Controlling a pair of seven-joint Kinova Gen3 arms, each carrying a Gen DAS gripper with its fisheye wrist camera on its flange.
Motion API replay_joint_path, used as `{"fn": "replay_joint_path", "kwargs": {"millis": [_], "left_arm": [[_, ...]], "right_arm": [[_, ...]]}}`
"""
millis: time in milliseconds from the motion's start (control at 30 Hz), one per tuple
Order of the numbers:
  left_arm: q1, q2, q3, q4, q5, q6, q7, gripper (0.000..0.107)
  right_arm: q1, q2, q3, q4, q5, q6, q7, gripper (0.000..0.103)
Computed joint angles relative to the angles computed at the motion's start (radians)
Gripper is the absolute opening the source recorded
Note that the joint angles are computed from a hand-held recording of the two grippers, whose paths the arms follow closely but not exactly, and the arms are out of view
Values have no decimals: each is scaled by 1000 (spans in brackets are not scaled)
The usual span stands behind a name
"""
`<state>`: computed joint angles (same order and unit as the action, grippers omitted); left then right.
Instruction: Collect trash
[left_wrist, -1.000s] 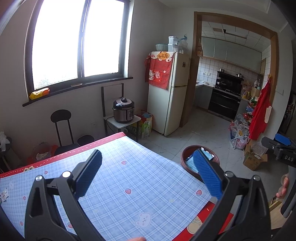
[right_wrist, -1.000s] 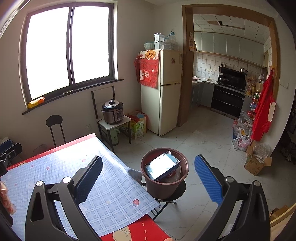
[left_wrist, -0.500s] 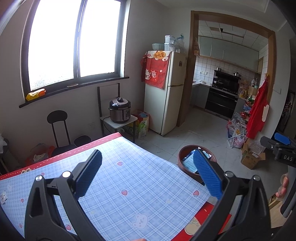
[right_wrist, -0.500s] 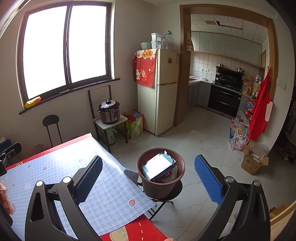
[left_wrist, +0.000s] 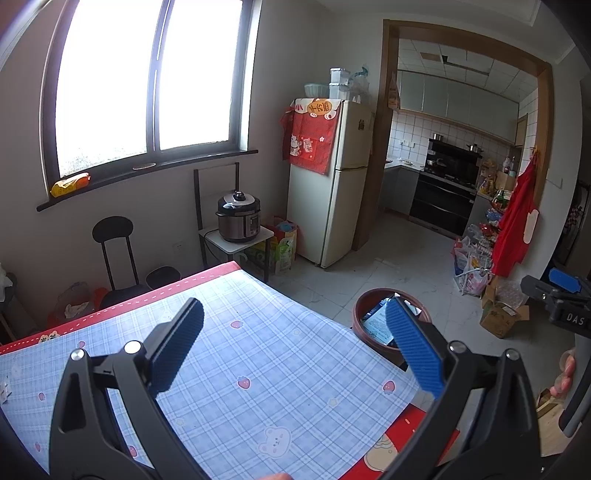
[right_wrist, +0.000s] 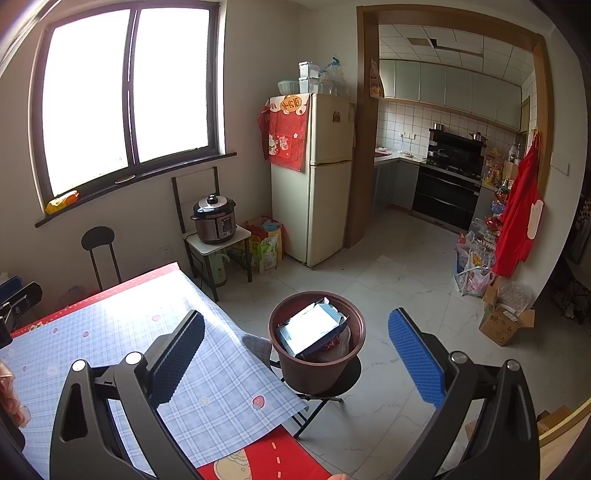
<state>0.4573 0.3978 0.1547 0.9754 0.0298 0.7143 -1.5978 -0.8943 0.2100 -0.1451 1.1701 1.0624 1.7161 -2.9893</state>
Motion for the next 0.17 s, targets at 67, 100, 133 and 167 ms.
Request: {"fn": "replay_joint_path", "kwargs": {"millis": [67, 100, 133, 167], "left_arm": [[5, 5, -3, -6, -3, 3, 8, 97], [6, 6, -4, -6, -4, 3, 11, 97], [7, 7, -5, -8, -5, 4, 13, 97], [8, 9, -5, -12, -7, 6, 15, 97]], "right_arm": [[3, -2, 1, 1, -3, -3, 2, 98], [3, -2, 0, 1, -3, -2, 1, 98], [5, -4, 1, 3, -5, -3, 1, 98], [8, -5, 1, 4, -7, -5, 2, 98]]}}
